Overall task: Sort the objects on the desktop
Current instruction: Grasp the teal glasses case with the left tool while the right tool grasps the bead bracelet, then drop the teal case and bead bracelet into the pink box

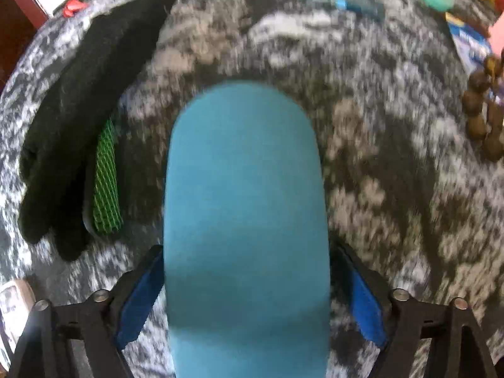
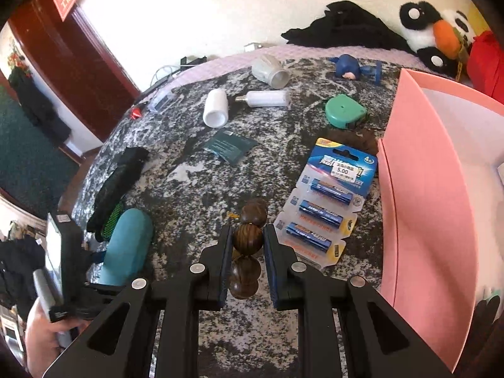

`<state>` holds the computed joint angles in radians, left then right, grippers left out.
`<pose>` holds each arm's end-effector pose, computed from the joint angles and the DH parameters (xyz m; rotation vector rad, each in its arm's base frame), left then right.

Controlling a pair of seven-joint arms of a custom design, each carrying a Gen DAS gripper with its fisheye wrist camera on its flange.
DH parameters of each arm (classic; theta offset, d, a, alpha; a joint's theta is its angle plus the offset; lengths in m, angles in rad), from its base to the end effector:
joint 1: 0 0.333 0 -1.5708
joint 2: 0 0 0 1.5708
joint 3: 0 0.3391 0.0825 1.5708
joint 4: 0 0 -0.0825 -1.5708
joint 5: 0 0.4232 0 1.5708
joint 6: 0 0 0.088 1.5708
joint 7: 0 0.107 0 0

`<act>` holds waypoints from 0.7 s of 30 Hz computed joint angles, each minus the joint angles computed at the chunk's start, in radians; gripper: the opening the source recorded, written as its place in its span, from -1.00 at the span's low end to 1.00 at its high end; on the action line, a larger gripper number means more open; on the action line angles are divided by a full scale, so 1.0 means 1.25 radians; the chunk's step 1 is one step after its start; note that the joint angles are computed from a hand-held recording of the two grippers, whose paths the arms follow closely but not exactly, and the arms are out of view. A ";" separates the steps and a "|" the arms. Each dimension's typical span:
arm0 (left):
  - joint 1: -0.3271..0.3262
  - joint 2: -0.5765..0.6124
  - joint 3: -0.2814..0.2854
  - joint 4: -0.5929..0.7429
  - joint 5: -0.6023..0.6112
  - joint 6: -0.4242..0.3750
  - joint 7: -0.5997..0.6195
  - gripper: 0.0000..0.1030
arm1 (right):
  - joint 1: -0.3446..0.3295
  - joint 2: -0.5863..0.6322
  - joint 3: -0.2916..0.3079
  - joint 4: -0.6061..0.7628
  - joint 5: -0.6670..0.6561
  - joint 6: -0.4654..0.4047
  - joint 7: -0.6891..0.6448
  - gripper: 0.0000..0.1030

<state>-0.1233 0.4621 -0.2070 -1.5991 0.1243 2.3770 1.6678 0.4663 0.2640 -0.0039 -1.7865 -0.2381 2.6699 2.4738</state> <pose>0.7202 -0.2217 0.4049 -1.5246 2.4752 -0.3647 0.6367 0.3255 0.4799 -1.5396 2.0074 -0.3056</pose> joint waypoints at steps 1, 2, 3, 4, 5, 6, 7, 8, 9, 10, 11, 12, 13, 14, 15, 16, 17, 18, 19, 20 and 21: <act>0.001 -0.001 0.001 0.004 -0.007 0.001 -0.013 0.30 | 0.001 0.001 0.000 0.003 -0.001 -0.001 0.000 -0.60; 0.000 -0.006 0.005 0.000 -0.004 0.014 -0.026 0.30 | 0.002 0.001 0.000 0.004 -0.002 -0.001 0.000 -0.60; -0.002 -0.014 0.010 -0.006 0.004 0.026 -0.038 0.30 | 0.003 0.000 0.000 0.004 -0.004 -0.001 -0.002 -0.60; -0.001 -0.024 0.011 -0.014 0.005 0.040 -0.049 0.30 | 0.005 -0.003 -0.001 0.004 -0.010 0.001 0.001 -0.61; 0.007 -0.035 0.005 -0.022 -0.008 0.051 -0.048 0.30 | 0.008 -0.005 -0.002 0.003 -0.017 0.004 0.005 -0.61; 0.017 -0.048 -0.003 -0.033 -0.026 0.065 -0.041 0.30 | 0.011 -0.009 -0.003 0.001 -0.025 0.007 0.009 -0.61; 0.026 -0.062 -0.011 -0.043 -0.047 0.080 -0.032 0.30 | 0.013 -0.013 -0.004 0.000 -0.034 0.009 0.011 -0.61; 0.032 -0.077 -0.015 -0.055 -0.061 0.096 -0.028 0.30 | 0.016 -0.019 -0.004 -0.003 -0.045 0.012 0.016 -0.61; 0.037 -0.094 -0.020 -0.069 -0.077 0.113 -0.022 0.30 | 0.020 -0.027 -0.005 -0.008 -0.058 0.016 0.024 -0.61; 0.041 -0.111 -0.025 -0.083 -0.094 0.131 -0.016 0.30 | 0.023 -0.036 -0.005 -0.013 -0.071 0.020 0.033 -0.61; 0.045 -0.125 -0.032 -0.091 -0.115 0.143 -0.007 0.30 | 0.025 -0.046 -0.006 -0.020 -0.087 0.025 0.044 -0.61; 0.048 -0.137 -0.038 -0.098 -0.138 0.154 0.003 0.30 | 0.027 -0.057 -0.005 -0.027 -0.104 0.030 0.057 -0.61; 0.049 -0.153 -0.045 -0.110 -0.160 0.166 0.014 0.30 | 0.030 -0.070 -0.005 -0.036 -0.128 0.035 0.074 -0.61; 0.050 -0.171 -0.050 -0.123 -0.184 0.179 0.026 0.30 | 0.031 -0.085 -0.004 -0.045 -0.153 0.040 0.091 -0.61; 0.050 -0.189 -0.056 -0.136 -0.208 0.193 0.042 0.30 | 0.030 -0.099 0.000 -0.054 -0.174 0.044 0.103 -0.61; 0.046 -0.204 -0.059 -0.145 -0.227 0.201 0.054 0.30 | 0.027 -0.114 0.004 -0.063 -0.199 0.048 0.120 -0.61; 0.043 -0.220 -0.062 -0.155 -0.248 0.208 0.072 0.30 | 0.025 -0.133 0.008 -0.076 -0.232 0.053 0.145 -0.61; 0.038 -0.235 -0.065 -0.162 -0.267 0.216 0.090 0.30 | 0.020 -0.151 0.014 -0.088 -0.260 0.056 0.169 -0.61; 0.030 -0.249 -0.067 -0.168 -0.284 0.224 0.106 0.30 | 0.015 -0.172 0.020 -0.102 -0.298 0.056 0.201 -0.61; 0.021 -0.261 -0.069 -0.173 -0.300 0.232 0.121 0.30 | 0.008 -0.195 0.027 -0.116 -0.336 0.054 0.234 -0.61; 0.010 -0.270 -0.070 -0.174 -0.313 0.237 0.135 0.30 | 0.001 -0.217 0.036 -0.126 -0.380 0.043 0.273 -0.61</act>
<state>-0.1110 0.1240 -0.2946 -1.8171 -0.2673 2.6730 1.8370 0.4670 -0.0070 0.0413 -1.9442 -0.7134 2.7236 2.8145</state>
